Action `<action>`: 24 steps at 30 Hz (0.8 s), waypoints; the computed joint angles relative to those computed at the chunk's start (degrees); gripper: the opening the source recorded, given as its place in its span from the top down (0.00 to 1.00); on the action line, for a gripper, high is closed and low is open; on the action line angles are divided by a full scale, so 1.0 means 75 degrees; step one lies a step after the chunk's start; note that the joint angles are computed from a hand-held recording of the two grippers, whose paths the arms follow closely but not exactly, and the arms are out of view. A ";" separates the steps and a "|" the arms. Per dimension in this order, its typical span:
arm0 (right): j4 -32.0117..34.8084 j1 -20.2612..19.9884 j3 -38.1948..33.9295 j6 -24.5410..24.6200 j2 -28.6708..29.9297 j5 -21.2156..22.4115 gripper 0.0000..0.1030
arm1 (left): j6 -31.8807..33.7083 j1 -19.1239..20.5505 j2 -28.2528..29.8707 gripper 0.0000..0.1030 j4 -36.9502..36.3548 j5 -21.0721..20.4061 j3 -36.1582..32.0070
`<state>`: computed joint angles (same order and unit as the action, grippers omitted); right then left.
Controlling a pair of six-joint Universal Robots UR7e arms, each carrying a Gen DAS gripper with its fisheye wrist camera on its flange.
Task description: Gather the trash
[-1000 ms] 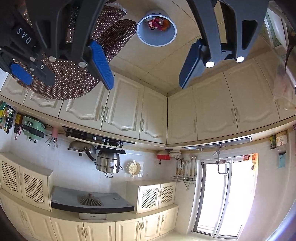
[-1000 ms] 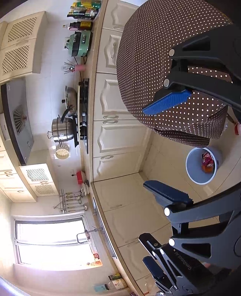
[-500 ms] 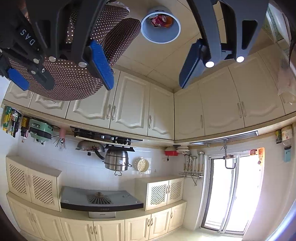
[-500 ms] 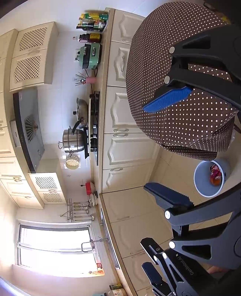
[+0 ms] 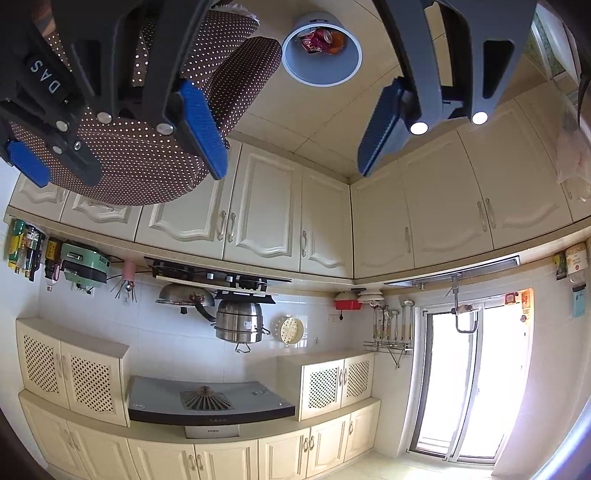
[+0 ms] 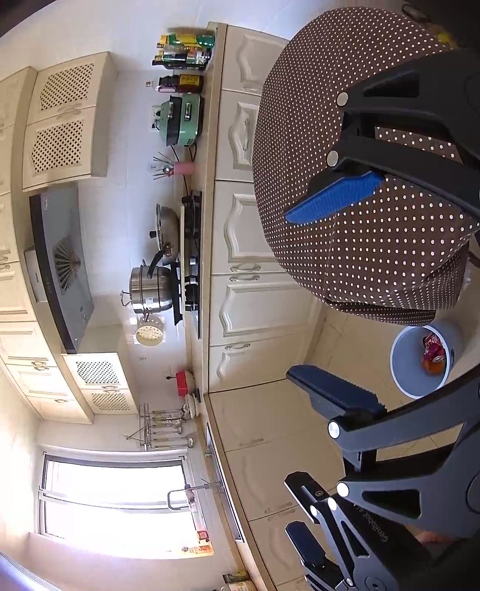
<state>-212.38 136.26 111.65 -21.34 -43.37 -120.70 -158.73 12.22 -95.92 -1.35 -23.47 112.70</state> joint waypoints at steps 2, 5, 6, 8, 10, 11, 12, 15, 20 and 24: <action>-0.0072 -0.0006 0.0032 -0.0042 -0.0014 -0.0007 0.23 | 0.0034 0.0029 0.0050 0.30 -0.0017 0.0055 -0.0007; -0.0110 -0.0008 0.0049 -0.0056 -0.0027 -0.0034 0.22 | 0.0019 -0.0008 0.0087 0.30 0.0001 0.0073 0.0035; -0.0121 -0.0009 0.0047 -0.0065 -0.0030 -0.0039 0.22 | -0.0015 -0.0019 0.0114 0.30 0.0022 0.0066 0.0040; -0.0157 -0.0003 0.0042 -0.0083 -0.0026 -0.0059 0.22 | -0.0016 -0.0030 0.0134 0.30 0.0042 0.0045 0.0048; -0.0177 -0.0002 0.0034 -0.0110 -0.0025 -0.0081 0.21 | -0.0015 -0.0012 0.0172 0.30 0.0002 0.0070 0.0022; -0.0156 -0.0009 0.0039 -0.0096 -0.0040 -0.0064 0.21 | -0.0016 -0.0007 0.0175 0.30 0.0002 0.0085 0.0012; -0.0153 -0.0010 0.0042 -0.0091 -0.0047 -0.0065 0.21 | -0.0061 -0.0014 0.0196 0.30 0.0039 0.0071 0.0004; -0.0149 -0.0003 0.0055 -0.0082 -0.0053 -0.0073 0.21 | -0.0081 -0.0019 0.0236 0.30 0.0039 0.0057 -0.0014; -0.0142 -0.0014 0.0061 -0.0088 -0.0064 -0.0065 0.21 | 0.0032 -0.0021 0.0200 0.30 -0.0033 0.0066 -0.0016; -0.0127 -0.0018 0.0074 -0.0077 -0.0081 -0.0072 0.21 | 0.0099 -0.0001 0.0232 0.30 -0.0094 0.0071 -0.0022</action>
<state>-213.33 136.12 112.21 -21.92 -43.98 -121.24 -157.99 12.21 -94.18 -2.06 -22.94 112.54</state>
